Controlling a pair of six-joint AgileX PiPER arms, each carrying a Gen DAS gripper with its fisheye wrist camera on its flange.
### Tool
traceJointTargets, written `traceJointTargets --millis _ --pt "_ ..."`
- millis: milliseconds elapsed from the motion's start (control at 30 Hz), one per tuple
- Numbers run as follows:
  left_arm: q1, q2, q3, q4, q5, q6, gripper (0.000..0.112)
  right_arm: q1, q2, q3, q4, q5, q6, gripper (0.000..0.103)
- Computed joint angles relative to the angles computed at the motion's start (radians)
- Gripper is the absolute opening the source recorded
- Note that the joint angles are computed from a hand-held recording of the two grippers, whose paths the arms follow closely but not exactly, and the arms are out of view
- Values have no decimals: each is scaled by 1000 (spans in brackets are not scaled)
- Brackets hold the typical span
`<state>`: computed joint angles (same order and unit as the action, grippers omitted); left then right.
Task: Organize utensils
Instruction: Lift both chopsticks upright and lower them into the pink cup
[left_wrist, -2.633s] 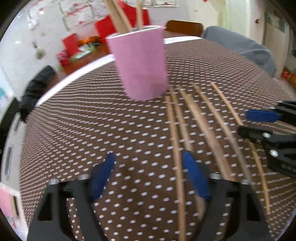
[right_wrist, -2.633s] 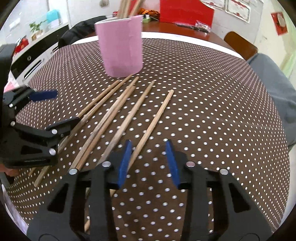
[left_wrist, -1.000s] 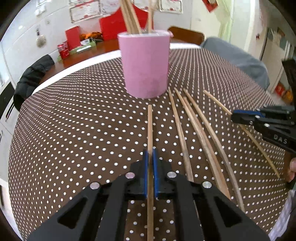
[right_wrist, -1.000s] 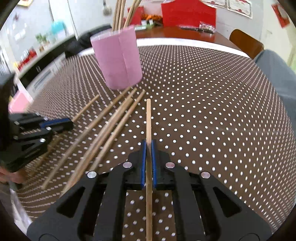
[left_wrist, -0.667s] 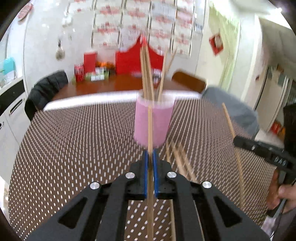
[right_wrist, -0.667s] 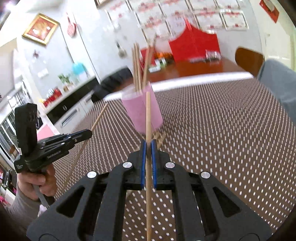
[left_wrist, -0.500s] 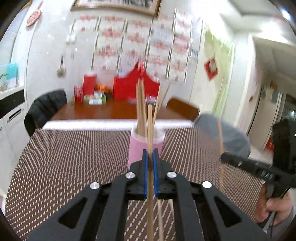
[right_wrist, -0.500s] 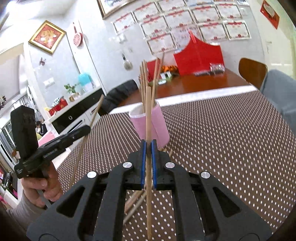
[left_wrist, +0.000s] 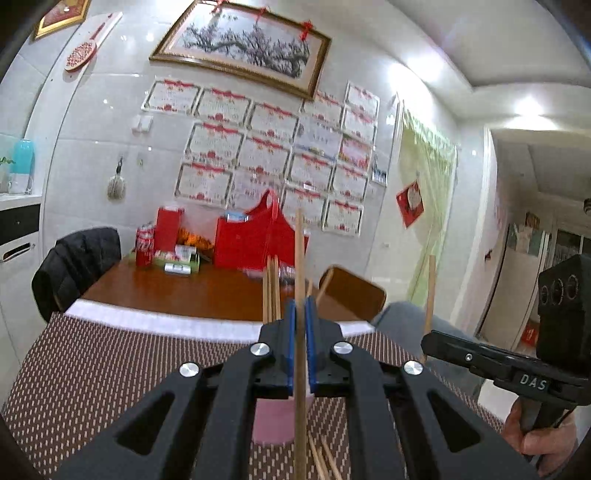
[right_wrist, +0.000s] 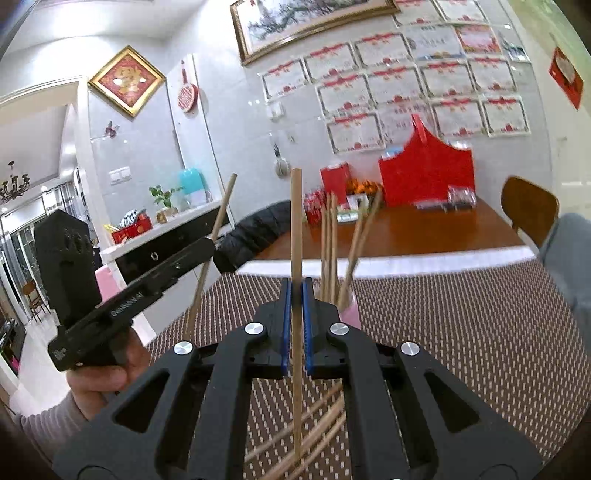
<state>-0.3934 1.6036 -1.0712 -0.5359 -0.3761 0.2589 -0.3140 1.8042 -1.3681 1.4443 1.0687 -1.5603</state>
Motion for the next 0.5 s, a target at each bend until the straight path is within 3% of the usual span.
traceJointTargets --millis 367,500 --pt "78 240 -342 255 -37 -300 5 120 143 -375 27 -61 170 6" --pt "86 345 -475 286 -28 -334 5 141 238 -533 17 -72 249 6"
